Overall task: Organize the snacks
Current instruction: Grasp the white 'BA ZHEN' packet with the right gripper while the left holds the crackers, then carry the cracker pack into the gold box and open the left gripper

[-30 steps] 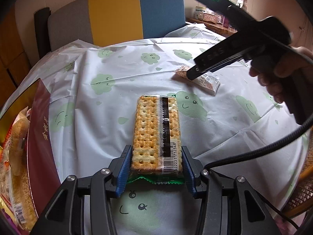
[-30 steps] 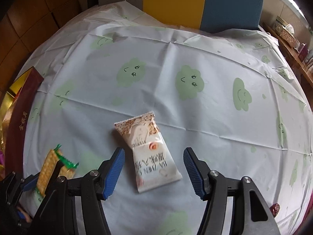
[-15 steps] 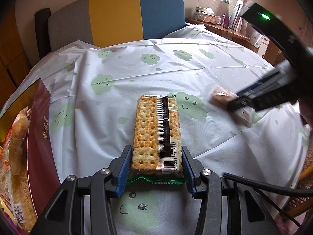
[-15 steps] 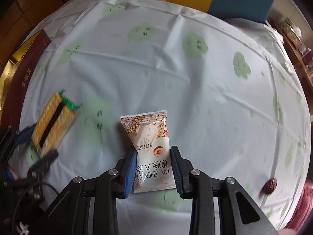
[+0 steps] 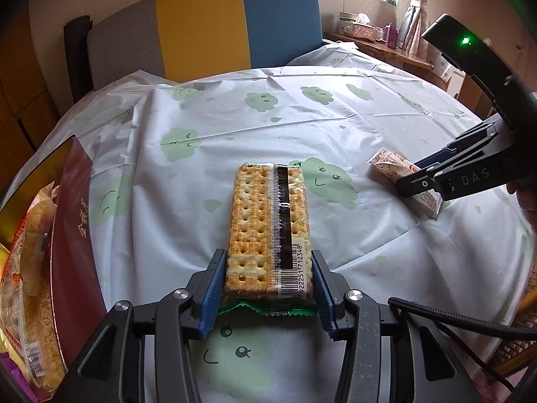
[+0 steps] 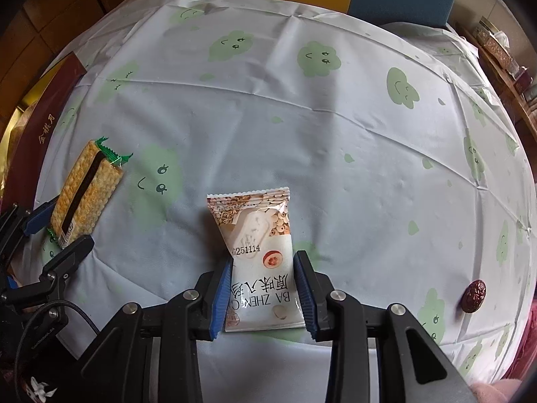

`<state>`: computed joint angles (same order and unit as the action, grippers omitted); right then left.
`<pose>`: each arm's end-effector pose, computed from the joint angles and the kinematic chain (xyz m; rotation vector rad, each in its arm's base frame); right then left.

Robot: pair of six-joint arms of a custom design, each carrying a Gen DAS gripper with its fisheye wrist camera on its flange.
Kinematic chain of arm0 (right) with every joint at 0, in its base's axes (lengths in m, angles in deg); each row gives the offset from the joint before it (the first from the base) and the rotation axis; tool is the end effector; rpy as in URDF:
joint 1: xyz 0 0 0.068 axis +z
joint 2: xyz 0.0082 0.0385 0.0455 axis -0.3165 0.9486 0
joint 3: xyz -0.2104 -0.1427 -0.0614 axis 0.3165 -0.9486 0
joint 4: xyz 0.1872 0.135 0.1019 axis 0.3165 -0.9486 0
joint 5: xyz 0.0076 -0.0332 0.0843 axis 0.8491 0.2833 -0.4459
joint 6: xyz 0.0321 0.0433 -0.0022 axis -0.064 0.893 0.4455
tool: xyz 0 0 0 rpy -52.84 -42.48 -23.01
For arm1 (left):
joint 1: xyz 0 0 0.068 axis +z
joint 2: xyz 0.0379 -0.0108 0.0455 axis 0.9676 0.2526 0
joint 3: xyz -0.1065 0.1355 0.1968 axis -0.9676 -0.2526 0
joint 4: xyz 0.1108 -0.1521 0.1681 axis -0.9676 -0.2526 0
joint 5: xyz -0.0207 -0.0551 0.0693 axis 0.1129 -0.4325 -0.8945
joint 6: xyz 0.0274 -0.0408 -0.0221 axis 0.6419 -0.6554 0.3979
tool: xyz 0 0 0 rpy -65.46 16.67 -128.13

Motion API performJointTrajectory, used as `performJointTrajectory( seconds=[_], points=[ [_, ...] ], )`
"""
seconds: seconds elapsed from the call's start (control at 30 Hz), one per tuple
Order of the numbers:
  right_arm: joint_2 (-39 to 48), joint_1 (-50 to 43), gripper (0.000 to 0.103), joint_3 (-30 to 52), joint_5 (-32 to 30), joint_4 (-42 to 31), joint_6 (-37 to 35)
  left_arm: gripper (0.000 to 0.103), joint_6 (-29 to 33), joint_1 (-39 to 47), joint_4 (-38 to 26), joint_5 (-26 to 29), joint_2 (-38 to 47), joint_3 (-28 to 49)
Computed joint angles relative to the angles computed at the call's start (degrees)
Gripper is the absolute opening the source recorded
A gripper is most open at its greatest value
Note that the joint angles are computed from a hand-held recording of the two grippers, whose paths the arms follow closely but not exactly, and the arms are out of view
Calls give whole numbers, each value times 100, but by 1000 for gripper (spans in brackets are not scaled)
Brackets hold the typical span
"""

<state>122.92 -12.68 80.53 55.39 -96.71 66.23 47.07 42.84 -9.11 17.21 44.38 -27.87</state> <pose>0.3580 0.0392 0.1730 -0.4756 2.8445 0.0980 0.2739 -0.1675 0.1600 0.3818 2.4802 -0.0996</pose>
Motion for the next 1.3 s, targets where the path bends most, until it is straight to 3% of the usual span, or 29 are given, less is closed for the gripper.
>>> performJointTrajectory(
  seconds=[0.37, 0.6, 0.97, 1.3],
  points=[
    [-154, 284, 37, -301, 255, 254, -26, 48, -126, 14, -174, 23, -72, 24],
    [-123, 186, 37, -327, 72, 288, -41, 48, -237, 296, -335, 591, -450, -191],
    [230, -237, 34, 249, -339, -138, -191, 49, 772, 506, -512, 914, -940, -596],
    [91, -80, 34, -31, 30, 210, -491, 47, -91, 622, -578, 1008, -1107, -536]
  ],
)
